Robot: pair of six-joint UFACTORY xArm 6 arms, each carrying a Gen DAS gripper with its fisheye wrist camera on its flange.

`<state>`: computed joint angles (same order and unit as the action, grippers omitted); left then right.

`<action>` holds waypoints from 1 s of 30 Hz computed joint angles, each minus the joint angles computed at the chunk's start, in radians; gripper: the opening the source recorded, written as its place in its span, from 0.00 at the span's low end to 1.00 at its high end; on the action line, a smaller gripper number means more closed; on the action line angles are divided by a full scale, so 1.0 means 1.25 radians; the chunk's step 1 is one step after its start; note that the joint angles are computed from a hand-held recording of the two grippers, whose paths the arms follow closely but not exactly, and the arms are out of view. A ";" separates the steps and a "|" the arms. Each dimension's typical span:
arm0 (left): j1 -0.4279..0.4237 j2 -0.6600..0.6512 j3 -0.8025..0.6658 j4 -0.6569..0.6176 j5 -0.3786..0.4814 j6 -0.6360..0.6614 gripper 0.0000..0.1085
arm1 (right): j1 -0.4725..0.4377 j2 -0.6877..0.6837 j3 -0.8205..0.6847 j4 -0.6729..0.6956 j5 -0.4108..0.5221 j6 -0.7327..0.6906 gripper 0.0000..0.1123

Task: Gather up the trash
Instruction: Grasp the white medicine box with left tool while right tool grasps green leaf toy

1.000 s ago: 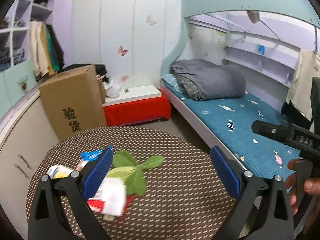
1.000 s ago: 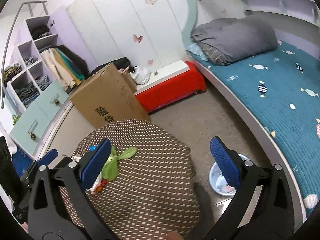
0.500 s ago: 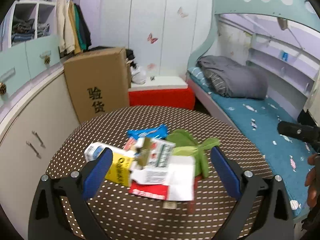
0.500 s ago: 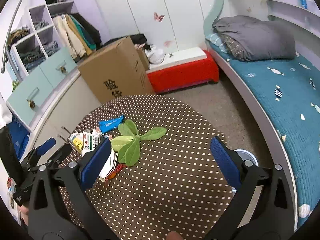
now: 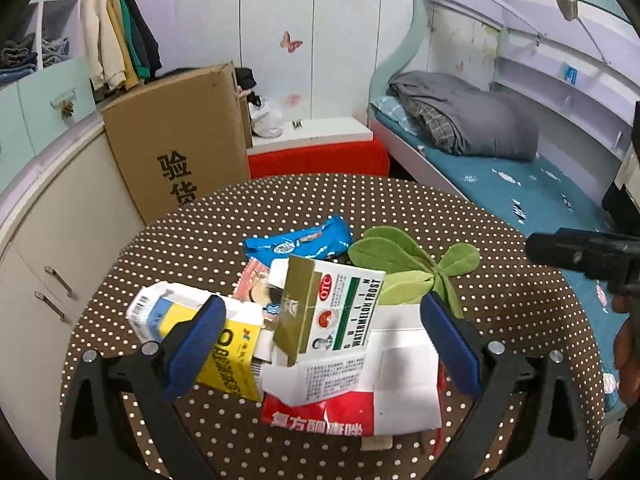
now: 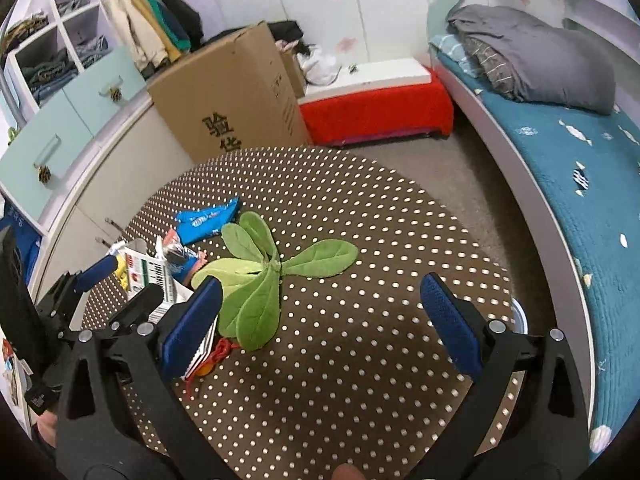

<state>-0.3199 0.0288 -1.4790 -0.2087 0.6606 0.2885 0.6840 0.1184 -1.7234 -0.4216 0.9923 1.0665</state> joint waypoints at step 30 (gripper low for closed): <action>0.013 -0.020 0.021 -0.113 -0.031 0.000 0.48 | -0.049 0.064 -0.021 0.174 -0.036 -0.239 0.24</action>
